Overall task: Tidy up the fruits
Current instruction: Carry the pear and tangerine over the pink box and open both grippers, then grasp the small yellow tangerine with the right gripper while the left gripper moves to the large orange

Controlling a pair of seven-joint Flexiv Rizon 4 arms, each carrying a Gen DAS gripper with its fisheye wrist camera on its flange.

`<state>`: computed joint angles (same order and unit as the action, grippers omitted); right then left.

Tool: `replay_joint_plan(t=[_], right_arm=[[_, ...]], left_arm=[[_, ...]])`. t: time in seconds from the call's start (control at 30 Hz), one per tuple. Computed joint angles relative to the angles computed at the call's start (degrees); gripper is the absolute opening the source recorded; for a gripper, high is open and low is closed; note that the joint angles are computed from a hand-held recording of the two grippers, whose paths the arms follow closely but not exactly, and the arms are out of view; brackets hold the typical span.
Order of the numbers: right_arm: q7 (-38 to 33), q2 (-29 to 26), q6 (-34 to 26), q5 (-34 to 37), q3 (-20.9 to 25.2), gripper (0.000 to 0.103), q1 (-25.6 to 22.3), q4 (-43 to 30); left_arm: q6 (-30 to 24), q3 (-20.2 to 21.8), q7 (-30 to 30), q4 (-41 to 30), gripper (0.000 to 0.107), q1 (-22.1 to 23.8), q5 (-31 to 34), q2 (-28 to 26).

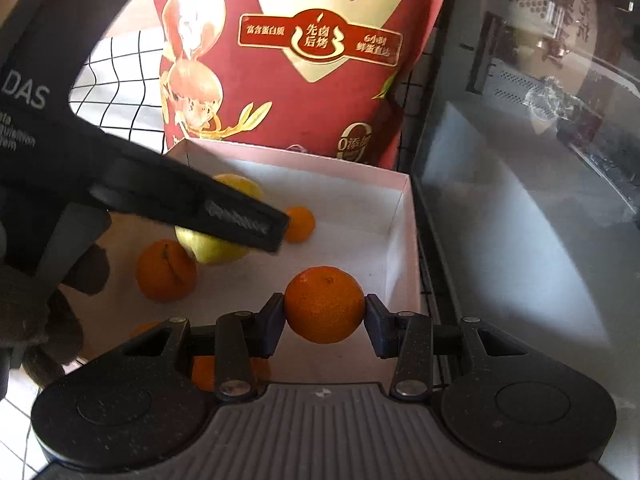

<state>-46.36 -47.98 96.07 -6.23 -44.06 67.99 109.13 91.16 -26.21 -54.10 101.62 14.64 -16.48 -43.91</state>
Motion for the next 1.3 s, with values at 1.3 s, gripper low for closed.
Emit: replay_joint_plan(t=[1.3], right_arm=[[-7.5, -4.5, -19.0, -7.7, 13.8, 0.035, -3.8, -25.5]], left_arm=[[58.9, -18.9, -28.0, 35.4, 0.063, 54.8, 46.7, -21.9]])
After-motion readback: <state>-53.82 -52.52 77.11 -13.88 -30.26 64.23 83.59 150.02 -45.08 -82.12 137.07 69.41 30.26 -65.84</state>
